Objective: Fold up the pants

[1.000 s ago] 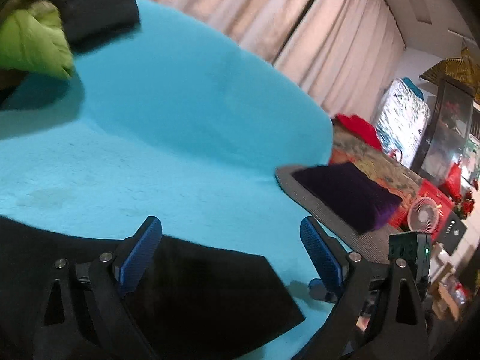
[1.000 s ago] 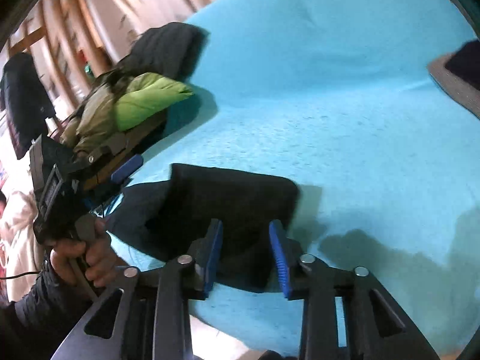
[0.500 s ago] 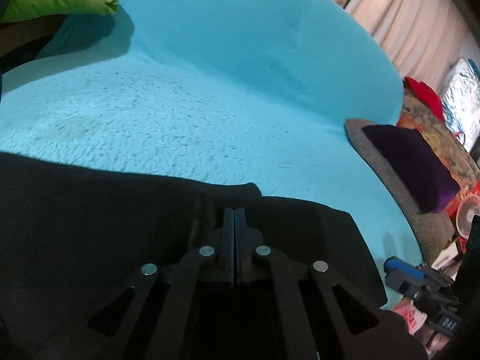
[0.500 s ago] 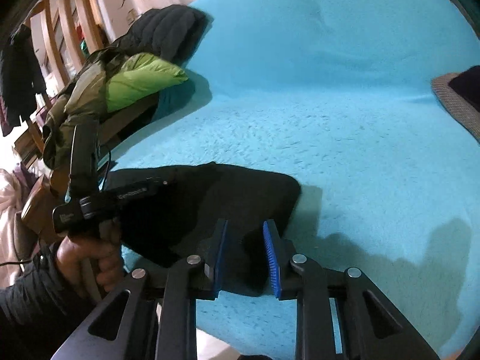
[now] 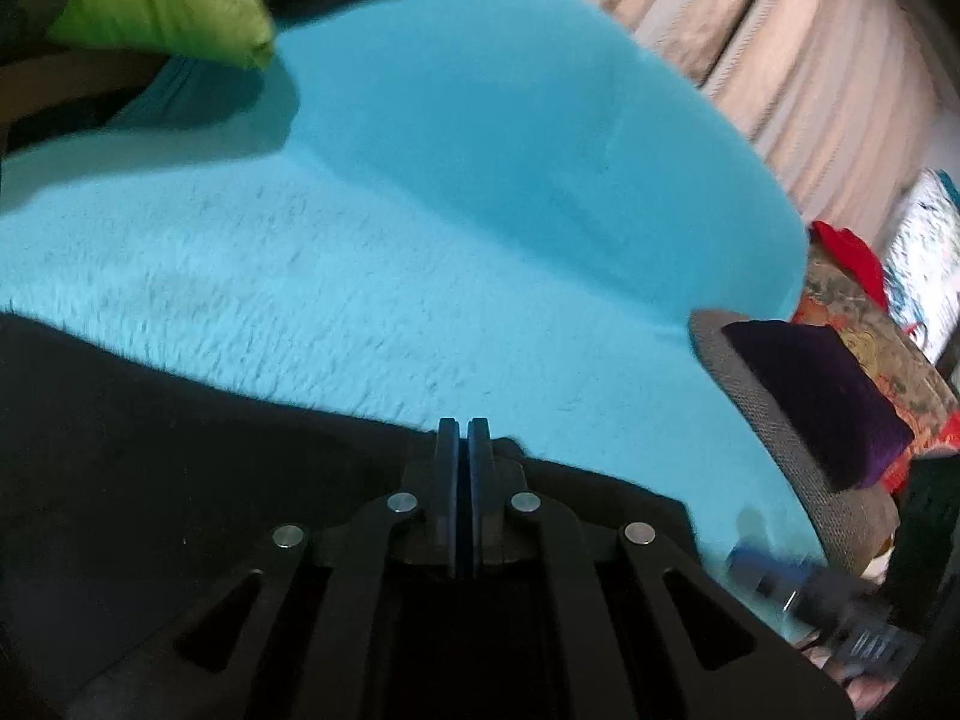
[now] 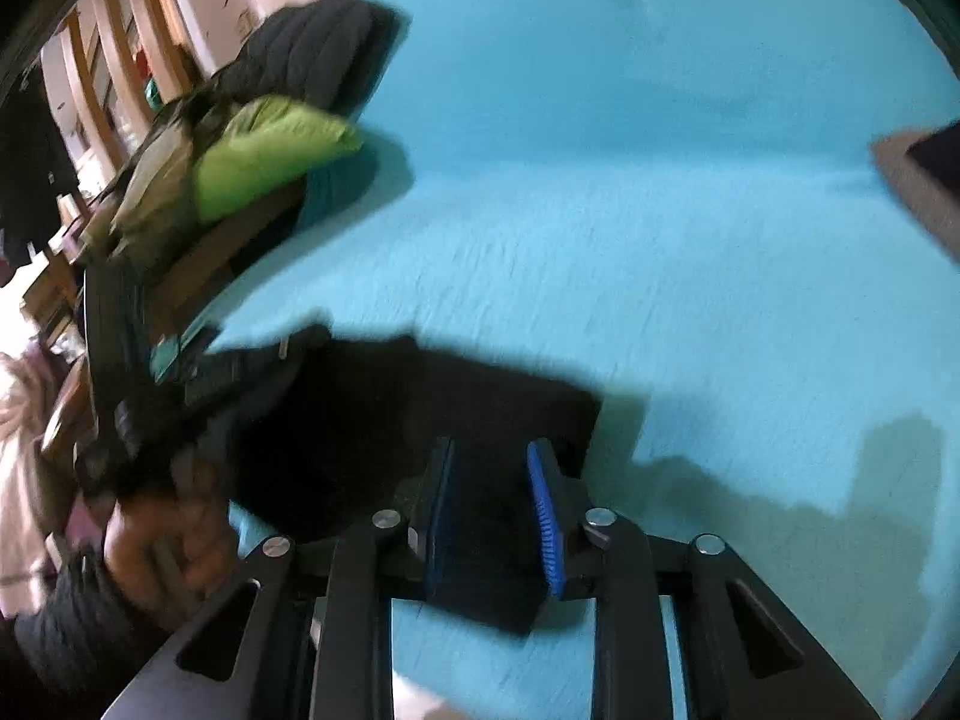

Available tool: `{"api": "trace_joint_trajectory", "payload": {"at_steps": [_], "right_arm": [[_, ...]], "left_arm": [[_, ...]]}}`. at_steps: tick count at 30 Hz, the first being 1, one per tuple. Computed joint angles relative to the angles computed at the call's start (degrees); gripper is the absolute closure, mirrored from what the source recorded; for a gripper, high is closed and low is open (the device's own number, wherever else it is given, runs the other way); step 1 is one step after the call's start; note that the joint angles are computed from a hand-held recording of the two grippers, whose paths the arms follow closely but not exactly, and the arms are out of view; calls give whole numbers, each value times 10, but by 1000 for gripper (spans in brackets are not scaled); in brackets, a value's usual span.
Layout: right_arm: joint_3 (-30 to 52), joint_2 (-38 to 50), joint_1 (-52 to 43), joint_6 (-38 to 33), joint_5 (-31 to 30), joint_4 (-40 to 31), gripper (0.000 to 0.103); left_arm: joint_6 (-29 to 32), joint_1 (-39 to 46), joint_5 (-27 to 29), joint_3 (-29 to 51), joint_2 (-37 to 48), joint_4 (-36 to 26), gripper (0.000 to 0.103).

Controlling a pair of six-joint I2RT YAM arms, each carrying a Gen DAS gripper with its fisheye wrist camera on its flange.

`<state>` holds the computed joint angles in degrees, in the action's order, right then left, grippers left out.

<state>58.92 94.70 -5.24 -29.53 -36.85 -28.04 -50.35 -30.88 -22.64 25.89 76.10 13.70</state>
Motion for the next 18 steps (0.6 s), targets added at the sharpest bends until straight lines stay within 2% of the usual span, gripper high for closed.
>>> {"api": "trace_joint_trajectory", "payload": {"at_steps": [1,2,4,5,6,7,11,15,18], "right_arm": [[9,11,11,15,4,17,77],[16,27,22,27,11,33,77],[44,92,56,33,60,33,77],[31,101,61,32,65,61,78],[3,90,62,39,62,107,79],[-2,82,64,41,66,109,79],[18,53,63,57,75,47,77],[-36,-37,67,27,44,40,75],[-89,-34,108,-17,121,64,72]], "left_arm": [[-15,16,25,10,23,-15,101],[-22,23,33,5,28,-4,98],[-21,24,33,8,30,-10,97],[-18,19,25,14,35,-16,97],[-17,15,19,18,37,-21,97],[-16,15,17,20,40,-21,97],[-18,21,25,13,43,-5,97],[-19,19,24,9,34,-9,97],[-19,15,20,9,30,-13,96]]}}
